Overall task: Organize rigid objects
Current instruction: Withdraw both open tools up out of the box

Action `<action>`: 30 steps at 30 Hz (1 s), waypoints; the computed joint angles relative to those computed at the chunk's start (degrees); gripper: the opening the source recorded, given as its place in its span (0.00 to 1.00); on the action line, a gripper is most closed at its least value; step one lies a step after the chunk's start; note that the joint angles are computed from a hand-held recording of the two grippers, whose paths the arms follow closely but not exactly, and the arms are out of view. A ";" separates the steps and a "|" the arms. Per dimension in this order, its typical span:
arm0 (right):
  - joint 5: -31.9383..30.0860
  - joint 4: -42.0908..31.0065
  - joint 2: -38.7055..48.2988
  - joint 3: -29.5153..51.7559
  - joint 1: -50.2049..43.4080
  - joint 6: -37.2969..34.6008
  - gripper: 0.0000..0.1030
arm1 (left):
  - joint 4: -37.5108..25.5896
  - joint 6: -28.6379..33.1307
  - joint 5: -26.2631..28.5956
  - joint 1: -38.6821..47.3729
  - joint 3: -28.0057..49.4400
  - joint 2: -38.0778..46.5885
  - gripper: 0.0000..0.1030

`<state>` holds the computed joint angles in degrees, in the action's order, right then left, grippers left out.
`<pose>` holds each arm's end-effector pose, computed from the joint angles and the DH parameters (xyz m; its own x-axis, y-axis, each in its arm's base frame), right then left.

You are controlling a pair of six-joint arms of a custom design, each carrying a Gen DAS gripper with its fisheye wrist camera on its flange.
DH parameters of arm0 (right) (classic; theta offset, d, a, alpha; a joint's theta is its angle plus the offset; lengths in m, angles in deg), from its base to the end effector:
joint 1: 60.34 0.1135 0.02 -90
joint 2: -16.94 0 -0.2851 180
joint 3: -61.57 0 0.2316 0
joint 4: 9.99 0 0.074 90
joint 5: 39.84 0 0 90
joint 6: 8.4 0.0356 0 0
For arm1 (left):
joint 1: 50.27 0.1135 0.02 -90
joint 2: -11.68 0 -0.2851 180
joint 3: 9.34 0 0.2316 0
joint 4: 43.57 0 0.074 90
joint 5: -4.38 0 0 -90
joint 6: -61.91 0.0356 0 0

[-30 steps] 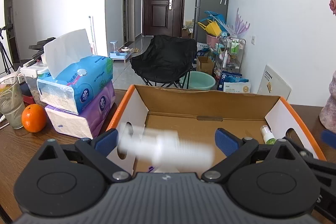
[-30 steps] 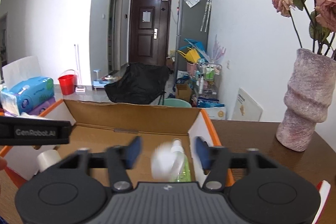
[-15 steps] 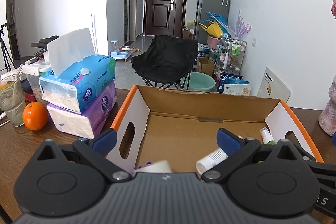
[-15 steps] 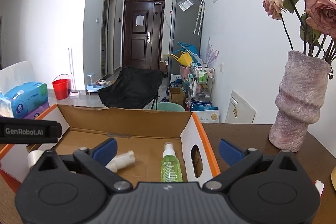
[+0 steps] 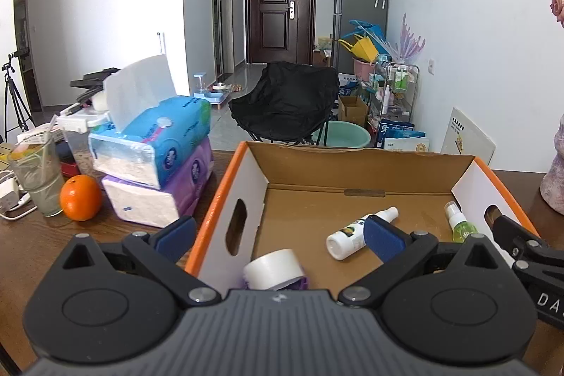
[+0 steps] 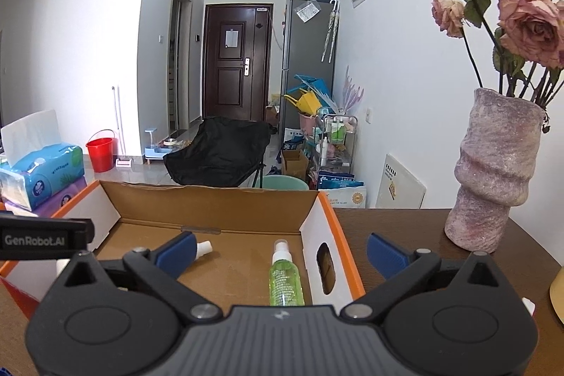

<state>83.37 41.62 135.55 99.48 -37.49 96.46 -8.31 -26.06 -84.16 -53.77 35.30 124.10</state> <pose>0.2699 0.0926 0.0848 -0.4033 0.0629 -0.9129 0.2272 0.9733 -0.0333 0.3081 -0.0198 0.1037 -0.5333 0.0681 -0.8432 0.1014 0.9947 0.0162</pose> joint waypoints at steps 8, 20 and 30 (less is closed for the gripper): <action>2.47 0.84 -1.47 -4.08 2.94 1.68 1.00 | 2.33 1.51 1.40 2.16 -4.91 -2.36 1.00; 10.18 1.79 -3.71 -11.81 10.48 7.70 1.00 | 6.47 3.98 5.29 7.69 -13.39 -5.91 1.00; 18.54 -1.98 -6.18 -17.85 20.30 18.08 1.00 | 11.26 7.55 9.51 13.07 -21.22 -8.66 1.00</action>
